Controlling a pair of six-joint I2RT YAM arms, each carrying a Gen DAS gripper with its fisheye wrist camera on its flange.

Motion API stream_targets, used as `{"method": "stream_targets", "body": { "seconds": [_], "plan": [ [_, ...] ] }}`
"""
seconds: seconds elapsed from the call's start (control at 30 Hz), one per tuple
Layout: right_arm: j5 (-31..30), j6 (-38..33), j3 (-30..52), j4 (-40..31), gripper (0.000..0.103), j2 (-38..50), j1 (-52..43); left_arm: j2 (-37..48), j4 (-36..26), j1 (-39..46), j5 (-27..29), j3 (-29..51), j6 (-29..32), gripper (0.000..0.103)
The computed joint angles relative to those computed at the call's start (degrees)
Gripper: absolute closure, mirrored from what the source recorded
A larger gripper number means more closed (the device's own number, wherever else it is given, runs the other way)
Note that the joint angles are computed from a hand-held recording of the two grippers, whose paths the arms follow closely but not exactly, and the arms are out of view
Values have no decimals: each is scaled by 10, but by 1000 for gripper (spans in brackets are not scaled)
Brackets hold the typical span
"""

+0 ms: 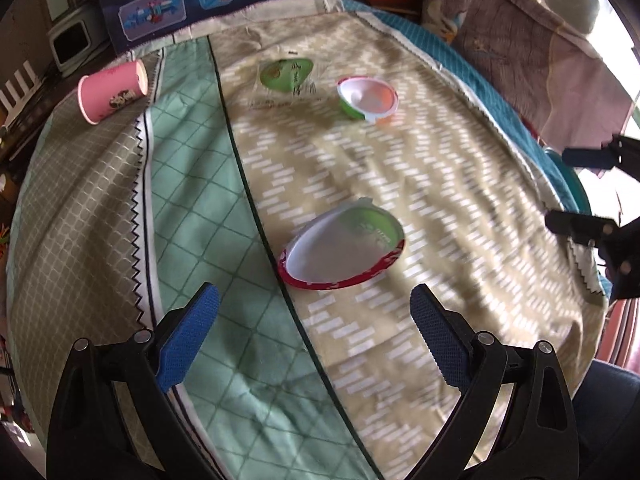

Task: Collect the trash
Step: 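Grasp the clear red-rimmed lid with the left gripper while the right grasps the white pink-rimmed cup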

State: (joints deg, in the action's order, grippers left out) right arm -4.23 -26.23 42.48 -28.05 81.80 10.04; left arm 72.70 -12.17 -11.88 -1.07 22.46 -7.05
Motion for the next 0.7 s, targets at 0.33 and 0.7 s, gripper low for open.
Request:
{"method": "stream_targets", "body": {
  "seconds": [0.33,0.7],
  "plan": [
    [13,8,72,-11,26,68,3,106,60,15,58,35,40,39],
    [19,19,134,-10,26,145,26,72,66,89,86,39,51,40]
  ]
}}
